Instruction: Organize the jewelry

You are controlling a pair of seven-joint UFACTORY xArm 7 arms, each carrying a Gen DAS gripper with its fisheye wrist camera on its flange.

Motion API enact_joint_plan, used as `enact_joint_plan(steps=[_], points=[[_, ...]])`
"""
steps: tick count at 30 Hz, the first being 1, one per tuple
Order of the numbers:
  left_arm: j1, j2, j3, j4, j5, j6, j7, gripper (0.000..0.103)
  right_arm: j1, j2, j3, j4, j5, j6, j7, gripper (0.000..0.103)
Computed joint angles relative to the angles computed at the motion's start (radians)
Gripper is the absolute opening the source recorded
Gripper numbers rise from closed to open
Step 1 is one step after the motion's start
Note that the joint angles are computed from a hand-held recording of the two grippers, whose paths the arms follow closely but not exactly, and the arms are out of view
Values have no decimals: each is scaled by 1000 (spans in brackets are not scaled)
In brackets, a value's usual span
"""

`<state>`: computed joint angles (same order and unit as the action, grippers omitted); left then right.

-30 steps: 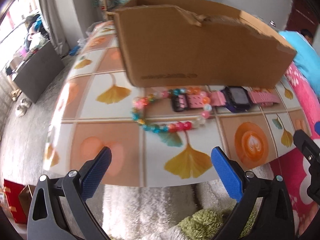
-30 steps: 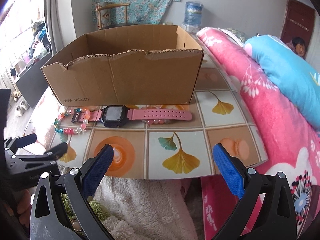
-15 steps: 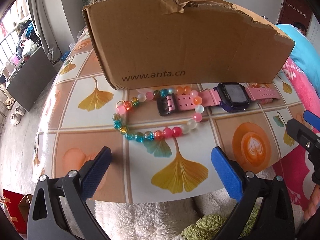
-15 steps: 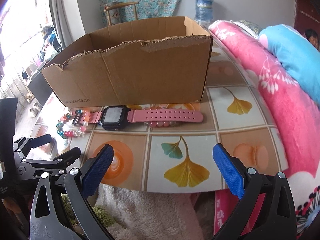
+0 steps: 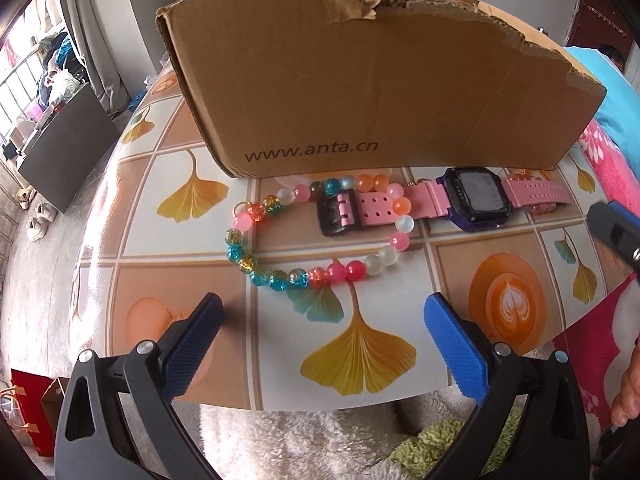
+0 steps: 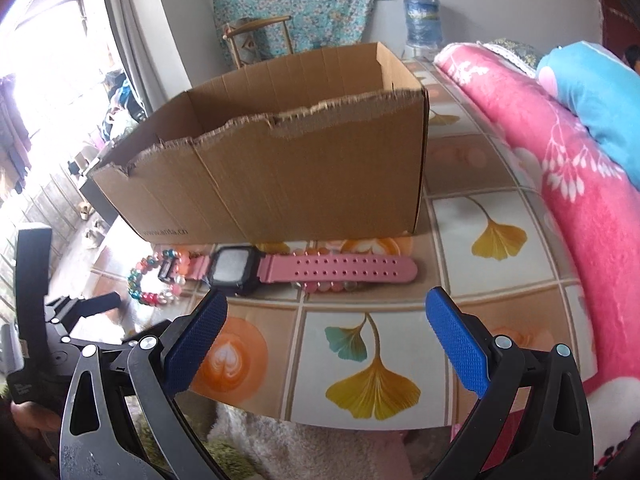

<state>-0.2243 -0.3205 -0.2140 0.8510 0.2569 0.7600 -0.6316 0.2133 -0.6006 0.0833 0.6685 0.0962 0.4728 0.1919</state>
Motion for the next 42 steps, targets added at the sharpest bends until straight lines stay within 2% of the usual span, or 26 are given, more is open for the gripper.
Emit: enact_joint_plan(steps=[4, 6, 8, 12, 15, 18, 21, 26, 29, 36, 39, 42], points=[[9, -43, 1, -28, 17, 0, -23, 99, 66, 10, -48, 10, 70, -46, -42, 96], [17, -83, 15, -60, 3, -38, -23, 98, 121, 41, -78, 35, 121, -43, -91, 95], [31, -124, 32, -93, -8, -90, -11, 98, 169, 67, -94, 60, 173, -35, -144, 89], [63, -154, 58, -124, -31, -167, 37, 87, 248, 122, -111, 105, 292, -51, -234, 86], [61, -148, 97, -142, -90, -242, 107, 79, 269, 173, -102, 148, 353, -26, -278, 79], [73, -124, 102, -136, -116, -270, 164, 72, 244, 227, -57, 210, 342, 27, -283, 69], [48, -102, 138, -139, -191, -286, 245, 66, 227, 276, -30, 266, 352, 75, -284, 59], [41, -79, 158, -136, -278, -278, 323, 56, 175, 335, 29, 329, 276, 139, -229, 39], [46, -81, 158, -141, -306, -272, 350, 51, 158, 351, 46, 351, 231, 178, -211, 32], [30, -78, 167, -138, -368, -272, 422, 32, 133, 381, 85, 387, 105, 214, -136, 23], [46, -69, 148, -129, -347, -265, 421, 25, 134, 407, 95, 406, 65, 216, -106, 20], [57, -60, 136, -117, -324, -252, 417, 22, 134, 408, 92, 413, 45, 225, -114, 19]])
